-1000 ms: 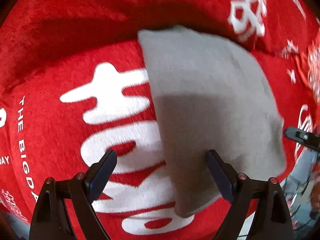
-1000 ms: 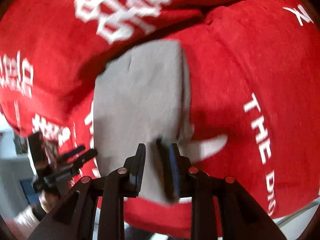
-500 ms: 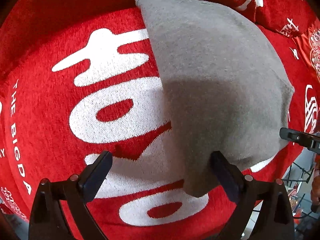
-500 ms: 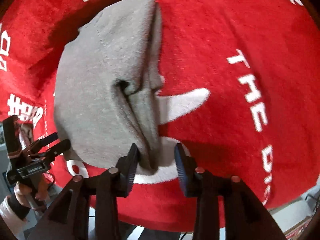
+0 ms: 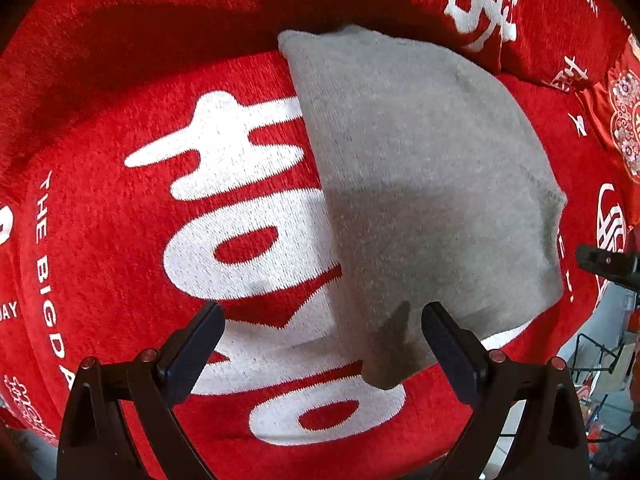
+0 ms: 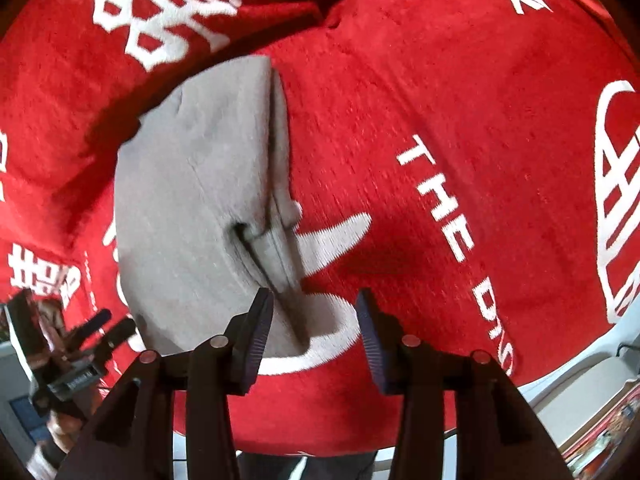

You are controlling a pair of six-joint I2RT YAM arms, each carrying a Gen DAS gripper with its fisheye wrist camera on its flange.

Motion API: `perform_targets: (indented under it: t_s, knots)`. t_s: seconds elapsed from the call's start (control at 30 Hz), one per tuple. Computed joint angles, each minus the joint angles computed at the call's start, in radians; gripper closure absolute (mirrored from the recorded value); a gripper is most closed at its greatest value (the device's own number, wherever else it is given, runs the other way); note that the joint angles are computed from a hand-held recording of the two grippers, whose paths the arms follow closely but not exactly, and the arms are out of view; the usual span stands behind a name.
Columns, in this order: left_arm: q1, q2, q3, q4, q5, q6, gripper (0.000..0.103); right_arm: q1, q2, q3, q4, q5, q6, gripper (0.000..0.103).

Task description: Fold small clothes

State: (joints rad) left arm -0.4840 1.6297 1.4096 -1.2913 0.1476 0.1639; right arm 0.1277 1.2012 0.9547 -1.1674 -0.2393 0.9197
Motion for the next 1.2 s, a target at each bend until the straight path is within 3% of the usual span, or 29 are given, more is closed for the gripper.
perform_targets:
  t_s: [0.1, 0.23, 0.6, 0.7, 1.2]
  knots:
    - [0.007, -0.007, 0.008, -0.011, -0.008, 0.000, 0.004, -0.010, 0.023, 0.018, 0.002, 0.004, -0.021, 0.052]
    - [0.007, -0.019, 0.016, -0.033, -0.003, -0.011, 0.004, -0.021, 0.021, 0.020, 0.009, -0.012, -0.040, 0.045]
    - [0.029, 0.068, 0.130, -0.052, 0.023, -0.013, 0.004, -0.078, 0.049, -0.017, 0.111, -0.075, -0.057, 0.044]
    - [0.034, 0.090, 0.172, -0.050, 0.052, -0.028, 0.004, -0.106, 0.068, -0.025, 0.127, -0.085, -0.069, 0.035]
    - [0.001, 0.235, 0.322, -0.034, 0.074, -0.121, 0.001, -0.277, 0.115, -0.096, 0.318, -0.263, -0.143, 0.030]
